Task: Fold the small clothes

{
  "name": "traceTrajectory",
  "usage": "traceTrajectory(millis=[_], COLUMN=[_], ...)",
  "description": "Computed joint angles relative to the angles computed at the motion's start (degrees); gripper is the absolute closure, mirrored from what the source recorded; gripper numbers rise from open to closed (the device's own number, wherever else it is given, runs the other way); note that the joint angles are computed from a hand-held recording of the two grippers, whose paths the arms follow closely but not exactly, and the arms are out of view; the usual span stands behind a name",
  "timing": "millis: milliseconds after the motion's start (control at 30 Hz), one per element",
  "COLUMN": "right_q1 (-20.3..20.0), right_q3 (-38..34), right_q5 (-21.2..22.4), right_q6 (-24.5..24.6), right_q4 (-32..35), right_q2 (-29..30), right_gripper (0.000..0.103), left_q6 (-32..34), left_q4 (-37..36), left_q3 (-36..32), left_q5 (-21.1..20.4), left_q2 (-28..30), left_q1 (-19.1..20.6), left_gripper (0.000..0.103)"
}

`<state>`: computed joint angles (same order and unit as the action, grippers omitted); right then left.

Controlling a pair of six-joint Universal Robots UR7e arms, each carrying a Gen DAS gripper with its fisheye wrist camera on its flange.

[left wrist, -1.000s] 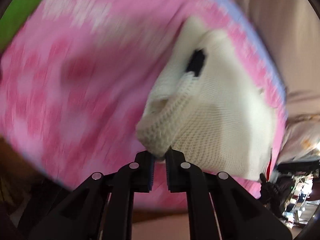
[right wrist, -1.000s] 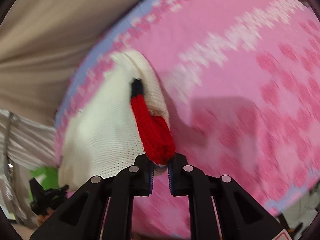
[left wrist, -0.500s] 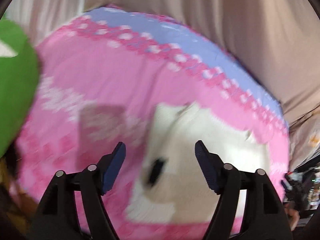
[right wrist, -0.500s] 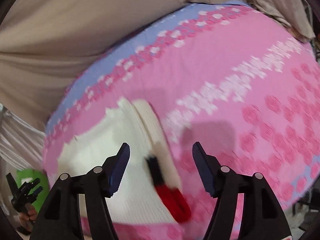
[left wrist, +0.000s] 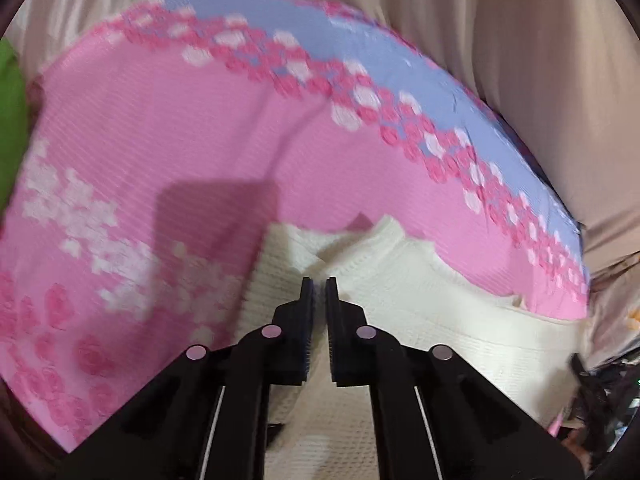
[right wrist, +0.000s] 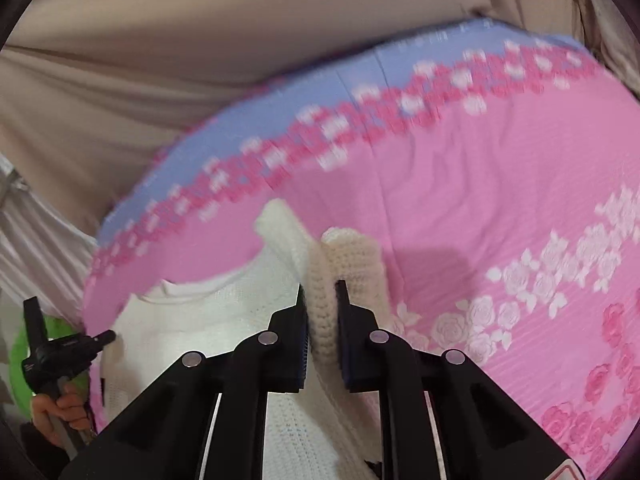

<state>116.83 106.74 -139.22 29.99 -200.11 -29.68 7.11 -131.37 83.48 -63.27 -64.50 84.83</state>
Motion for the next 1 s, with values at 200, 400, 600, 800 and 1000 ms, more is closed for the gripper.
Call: traceTrajectory(millis=[200,400,600,800,1000], right_q1=[-6.9,0.5,0.1,-3.7,-0.5], right_q3=[2.8,2.3,-5.6,-13.6,-8.5], right_q5=[3.6,-5.0,7.6,15.5,5.3], right_q6=[7.3,8.1,0.7,-3.2,0.1], right_q4=[5.6,3.5,7.0,19.7,17.2], right_q2=[-0.5,-1.0,4.7,9.0,4.0], right_gripper=[0.088,0.063,0.076,0.091,0.080], left_q6=[2.2,6.5,5.3,6.1,4.3], left_q4=[-0.5,-5.8,-3.8,-9.6,-8.2], left_q3=[-1.4,5.7,7.1,9.4,8.3], left_q5=[6.1,3.1,6.4,10.4,8.0], left_q2=[3.8,-3.1,0.5,1.6,0.2], left_q1=[0.7,-2.6,-3.7,-3.7,-2.6], left_gripper=[0.103,0.102,0.091,0.091,0.092])
